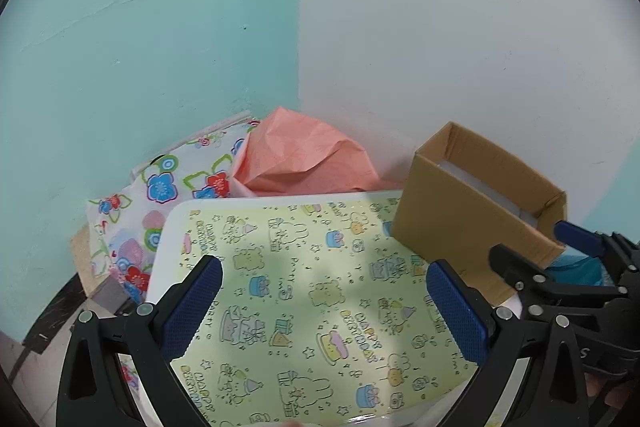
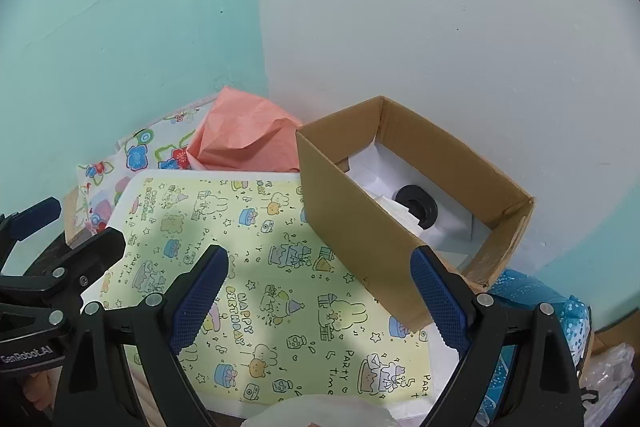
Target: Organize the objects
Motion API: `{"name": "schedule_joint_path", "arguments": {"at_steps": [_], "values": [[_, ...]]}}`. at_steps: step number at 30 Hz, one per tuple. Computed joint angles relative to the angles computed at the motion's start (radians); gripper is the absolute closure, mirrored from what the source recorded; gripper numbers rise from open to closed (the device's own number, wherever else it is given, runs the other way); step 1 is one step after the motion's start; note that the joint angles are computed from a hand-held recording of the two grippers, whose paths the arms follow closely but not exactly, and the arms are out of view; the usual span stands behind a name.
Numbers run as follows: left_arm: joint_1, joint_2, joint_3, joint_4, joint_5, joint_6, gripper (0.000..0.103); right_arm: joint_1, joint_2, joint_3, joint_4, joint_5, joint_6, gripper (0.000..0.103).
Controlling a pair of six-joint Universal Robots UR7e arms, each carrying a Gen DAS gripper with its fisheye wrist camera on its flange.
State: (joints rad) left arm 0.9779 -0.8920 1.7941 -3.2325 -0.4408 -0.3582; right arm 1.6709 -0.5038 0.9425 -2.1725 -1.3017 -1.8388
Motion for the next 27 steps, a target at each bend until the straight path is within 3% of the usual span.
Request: {"name": "schedule_joint_path", "arguments": {"at_steps": [27], "values": [[-0.010,0.010,-0.009,0.025,0.037,0.011,0.000,-0.004,-0.019,0.031,-0.002,-0.016,0.003,0.009]]}}
